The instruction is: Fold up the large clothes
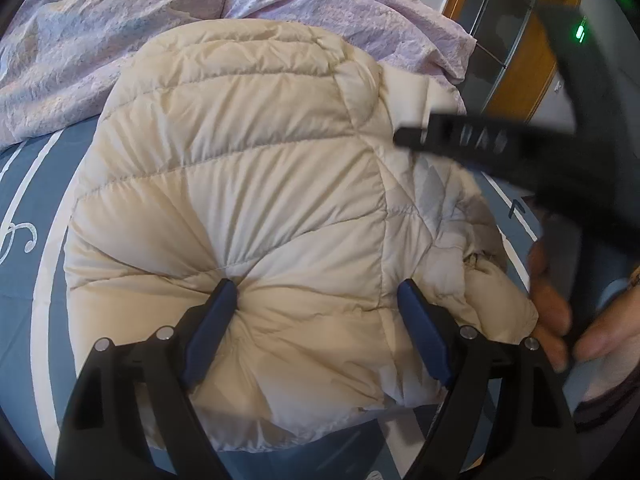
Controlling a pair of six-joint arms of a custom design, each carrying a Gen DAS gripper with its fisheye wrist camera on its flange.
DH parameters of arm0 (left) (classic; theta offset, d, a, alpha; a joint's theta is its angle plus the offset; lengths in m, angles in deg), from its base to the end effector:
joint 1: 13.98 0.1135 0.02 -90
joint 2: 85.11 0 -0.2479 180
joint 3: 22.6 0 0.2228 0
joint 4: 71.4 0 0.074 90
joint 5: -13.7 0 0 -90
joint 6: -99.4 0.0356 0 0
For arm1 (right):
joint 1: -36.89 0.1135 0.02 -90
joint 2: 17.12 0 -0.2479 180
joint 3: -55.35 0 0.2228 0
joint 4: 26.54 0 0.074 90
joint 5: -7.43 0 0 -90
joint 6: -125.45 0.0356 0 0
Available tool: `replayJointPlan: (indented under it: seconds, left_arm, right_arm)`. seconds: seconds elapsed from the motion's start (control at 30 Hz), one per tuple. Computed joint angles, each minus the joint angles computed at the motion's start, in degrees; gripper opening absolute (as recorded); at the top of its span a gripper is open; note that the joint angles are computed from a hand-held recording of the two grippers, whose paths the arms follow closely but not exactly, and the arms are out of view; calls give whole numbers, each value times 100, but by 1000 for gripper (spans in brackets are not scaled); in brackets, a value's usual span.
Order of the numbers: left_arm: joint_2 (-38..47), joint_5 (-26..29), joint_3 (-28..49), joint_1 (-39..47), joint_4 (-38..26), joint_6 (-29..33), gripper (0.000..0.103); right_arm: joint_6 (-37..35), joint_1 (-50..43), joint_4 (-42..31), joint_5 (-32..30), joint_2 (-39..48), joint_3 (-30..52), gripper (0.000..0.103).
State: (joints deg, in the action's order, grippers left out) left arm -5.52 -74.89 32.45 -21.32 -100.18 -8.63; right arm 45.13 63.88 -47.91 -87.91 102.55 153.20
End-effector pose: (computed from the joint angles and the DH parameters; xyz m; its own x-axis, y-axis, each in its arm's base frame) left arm 0.2412 -0.0320 0.1769 -0.8004 -0.2089 -0.5619 -0.1109 0.9727 -0.2037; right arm 0.3811 0.1978 0.1712 -0.6873 -0.1622 -0.7080 -0.4025 0.8965 0.1854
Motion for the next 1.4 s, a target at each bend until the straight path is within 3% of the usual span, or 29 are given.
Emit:
replayJointPlan:
  seconds: [0.53,0.67,0.77,0.87,1.07,1.4]
  left_arm:
    - [-38,-46,-1,-330,42,-41,82]
    - [-163,68,69,-250,-143,-31,80]
    - [-303,224,201,-72,-367,32,80]
    - [-440,259,405,118,-635,122,80]
    - [-613,-28,902,619,-959,523,80]
    - [469,-466,1930,1021,-985,1385,80]
  right_arm:
    - [316,-493,525,-452,447,-455,54]
    - [360,-525,613,-379,509,-518,70]
    - [552,-640,521,-591,587,-437,72]
    - [259,-363,532,90,428,-508,72]
    - [252,-425,509,-18,520,-413,72]
    - [201,-367,563,99,501,-454,72]
